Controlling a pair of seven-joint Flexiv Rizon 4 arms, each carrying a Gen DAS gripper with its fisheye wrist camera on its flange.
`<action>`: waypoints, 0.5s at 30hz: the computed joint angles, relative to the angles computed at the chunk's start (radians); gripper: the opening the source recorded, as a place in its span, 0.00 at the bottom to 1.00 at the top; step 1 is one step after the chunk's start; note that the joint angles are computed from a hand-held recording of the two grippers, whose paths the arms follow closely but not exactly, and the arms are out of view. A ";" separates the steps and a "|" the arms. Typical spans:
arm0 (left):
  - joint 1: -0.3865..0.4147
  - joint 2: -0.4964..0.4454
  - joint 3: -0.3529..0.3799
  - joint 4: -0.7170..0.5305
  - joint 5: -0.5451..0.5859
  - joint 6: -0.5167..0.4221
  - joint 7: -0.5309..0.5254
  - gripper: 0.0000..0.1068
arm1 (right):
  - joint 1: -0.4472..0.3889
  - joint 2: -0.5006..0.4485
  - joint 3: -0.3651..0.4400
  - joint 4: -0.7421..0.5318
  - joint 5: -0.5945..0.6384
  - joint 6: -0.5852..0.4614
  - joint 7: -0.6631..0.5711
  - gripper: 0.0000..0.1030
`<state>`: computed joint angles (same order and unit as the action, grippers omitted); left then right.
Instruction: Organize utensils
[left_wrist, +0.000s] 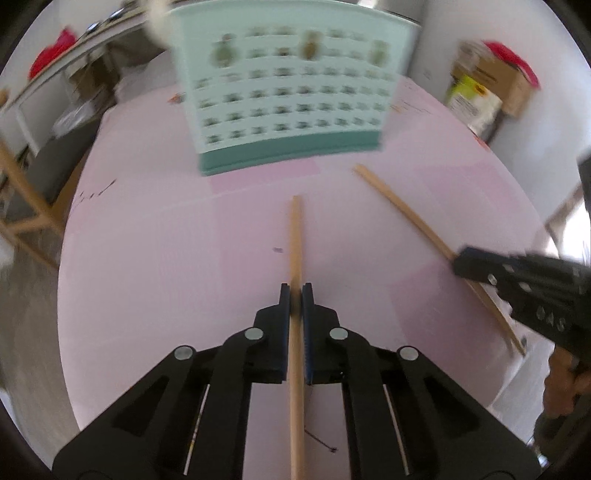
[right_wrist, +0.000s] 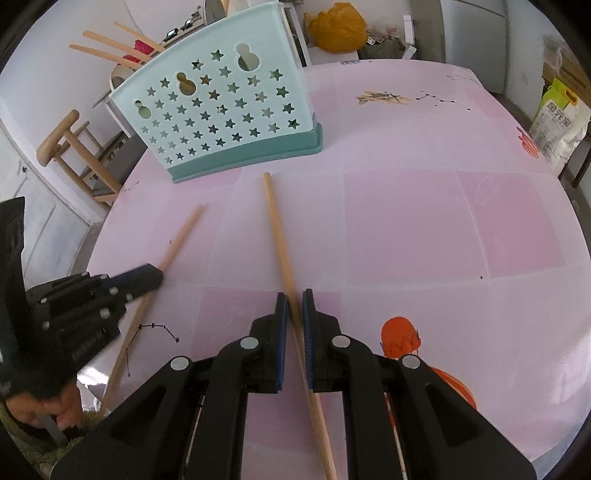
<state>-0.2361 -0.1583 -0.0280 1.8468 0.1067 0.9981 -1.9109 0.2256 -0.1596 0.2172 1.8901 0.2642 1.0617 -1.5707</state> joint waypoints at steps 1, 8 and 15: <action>0.005 0.003 0.005 0.007 -0.009 0.006 -0.008 0.05 | 0.001 0.000 -0.001 0.001 -0.003 0.004 0.004 0.08; 0.051 0.034 0.002 0.088 -0.166 0.063 -0.003 0.05 | -0.005 -0.001 0.002 -0.015 0.016 -0.029 0.007 0.08; 0.056 0.072 -0.005 0.120 -0.220 0.027 0.027 0.15 | -0.010 0.008 0.001 -0.036 0.062 -0.078 -0.018 0.09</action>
<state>-0.1803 -0.0864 -0.0331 1.9666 -0.1129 1.0254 -1.8843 0.2158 -0.1518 0.2183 1.8541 0.3260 0.9839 -1.5892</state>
